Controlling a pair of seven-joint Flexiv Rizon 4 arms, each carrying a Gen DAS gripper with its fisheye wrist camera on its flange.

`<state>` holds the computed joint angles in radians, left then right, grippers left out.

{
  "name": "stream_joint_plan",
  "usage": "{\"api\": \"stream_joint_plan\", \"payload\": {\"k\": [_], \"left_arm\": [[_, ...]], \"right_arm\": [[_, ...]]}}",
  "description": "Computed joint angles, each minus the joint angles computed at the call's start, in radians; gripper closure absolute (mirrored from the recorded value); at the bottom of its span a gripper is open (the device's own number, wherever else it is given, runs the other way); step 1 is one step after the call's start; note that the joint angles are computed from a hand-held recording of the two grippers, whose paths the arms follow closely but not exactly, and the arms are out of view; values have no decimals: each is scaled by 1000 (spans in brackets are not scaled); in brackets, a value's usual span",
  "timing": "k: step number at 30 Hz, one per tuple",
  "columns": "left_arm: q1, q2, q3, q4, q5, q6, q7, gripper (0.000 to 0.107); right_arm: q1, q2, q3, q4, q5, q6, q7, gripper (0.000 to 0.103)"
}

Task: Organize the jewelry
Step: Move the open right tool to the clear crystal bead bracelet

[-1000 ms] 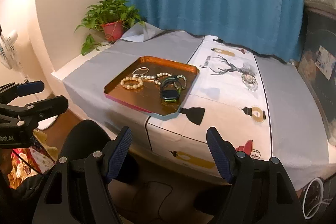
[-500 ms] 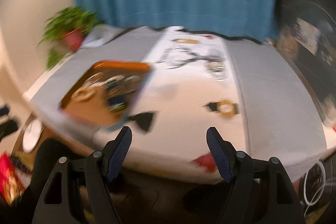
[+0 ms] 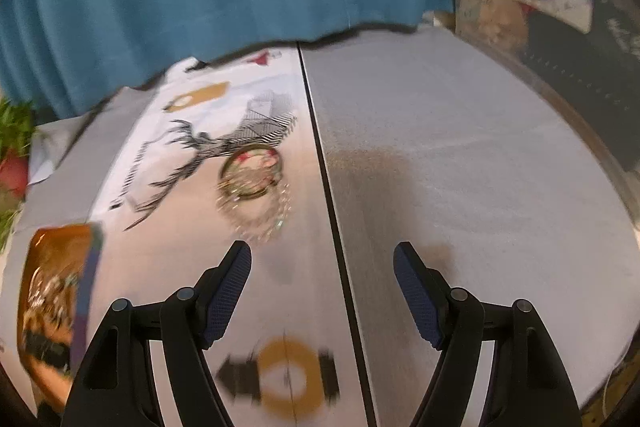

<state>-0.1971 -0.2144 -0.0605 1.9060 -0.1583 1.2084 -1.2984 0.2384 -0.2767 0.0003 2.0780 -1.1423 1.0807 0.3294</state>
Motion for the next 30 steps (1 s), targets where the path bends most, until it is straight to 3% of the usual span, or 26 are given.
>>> {"api": "stream_joint_plan", "payload": {"k": [5, 9, 14, 22, 27, 30], "left_arm": [[-15, -44, 13, -59, 53, -31, -43, 12], [-21, -69, 12, -87, 68, -55, -54, 12], [-27, -79, -3, -101, 62, -56, -43, 12], [-57, -107, -85, -156, -35, -33, 61, 12], [-117, -220, -139, -311, -79, -80, 121, 10], [-193, -371, -120, -526, -45, -177, 80, 9]], "right_arm": [[3, -91, -28, -78, 54, 26, -69, 29], [47, -116, -29, -115, 129, -109, -173, 27], [47, -67, -24, -48, 119, -107, -129, 25], [10, 66, 22, 131, 11, -127, -18, 21], [-27, 114, 49, 190, -17, -145, 19, 18], [-41, 115, 55, 196, -47, -136, 42, 18]]}}
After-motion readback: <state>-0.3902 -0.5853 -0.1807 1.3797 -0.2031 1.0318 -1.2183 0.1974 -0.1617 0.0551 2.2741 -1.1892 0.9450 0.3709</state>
